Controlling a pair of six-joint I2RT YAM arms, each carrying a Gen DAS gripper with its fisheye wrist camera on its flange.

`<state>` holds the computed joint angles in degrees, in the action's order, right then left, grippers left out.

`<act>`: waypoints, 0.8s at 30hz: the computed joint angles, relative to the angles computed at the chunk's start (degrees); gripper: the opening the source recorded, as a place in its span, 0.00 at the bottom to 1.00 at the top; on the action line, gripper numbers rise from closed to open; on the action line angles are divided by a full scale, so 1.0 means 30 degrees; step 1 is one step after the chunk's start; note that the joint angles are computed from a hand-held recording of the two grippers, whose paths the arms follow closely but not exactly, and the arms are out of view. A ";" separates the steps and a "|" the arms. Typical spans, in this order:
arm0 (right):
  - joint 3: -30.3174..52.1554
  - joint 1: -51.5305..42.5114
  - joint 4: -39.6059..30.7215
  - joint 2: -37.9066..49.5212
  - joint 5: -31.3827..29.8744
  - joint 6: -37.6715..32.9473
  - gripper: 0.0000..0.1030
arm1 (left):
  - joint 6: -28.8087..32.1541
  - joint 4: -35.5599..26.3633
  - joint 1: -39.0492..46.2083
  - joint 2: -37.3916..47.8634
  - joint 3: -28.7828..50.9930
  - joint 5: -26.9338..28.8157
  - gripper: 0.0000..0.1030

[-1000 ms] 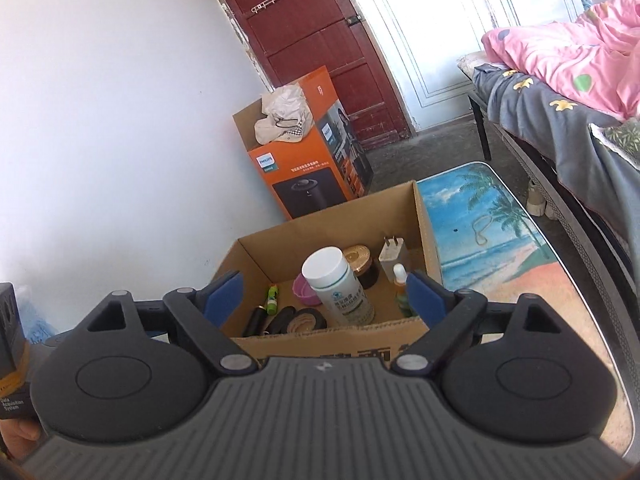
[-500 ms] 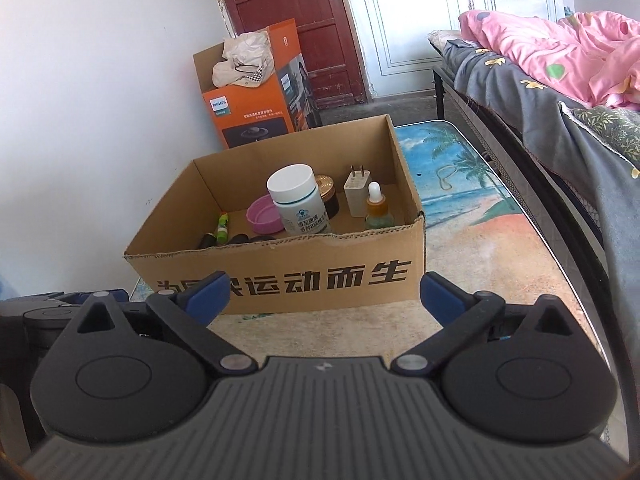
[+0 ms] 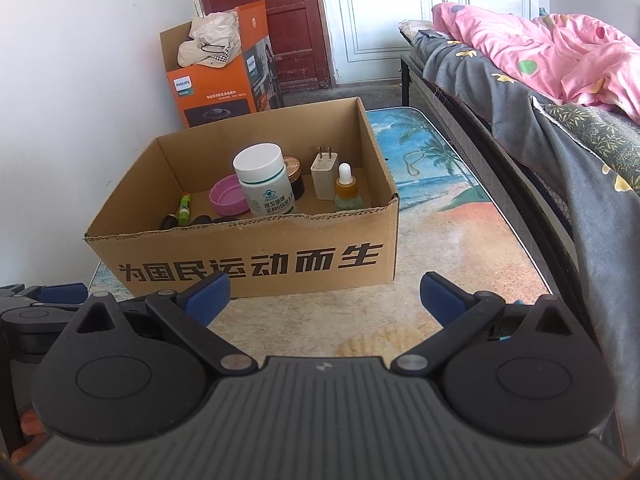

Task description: Organize rigid objects

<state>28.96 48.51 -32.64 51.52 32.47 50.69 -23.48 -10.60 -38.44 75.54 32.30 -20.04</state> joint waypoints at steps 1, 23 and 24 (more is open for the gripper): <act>0.0098 0.0057 -0.0036 0.0223 0.0056 0.0087 0.99 | -0.0021 -0.0099 -0.0041 -0.0001 0.0028 -0.0070 1.00; 0.0920 -0.0468 0.0696 0.3472 -0.0421 -0.0973 0.99 | -0.0866 -0.1050 -0.0004 0.0480 0.0697 -0.0363 1.00; 0.0904 -0.0517 0.0768 0.3551 -0.0448 -0.1019 0.99 | -0.0865 -0.1047 0.0003 0.0549 0.0722 -0.0376 1.00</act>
<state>31.67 46.96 -30.34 62.18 31.12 47.63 -26.07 -13.74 -38.43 77.19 34.47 -21.16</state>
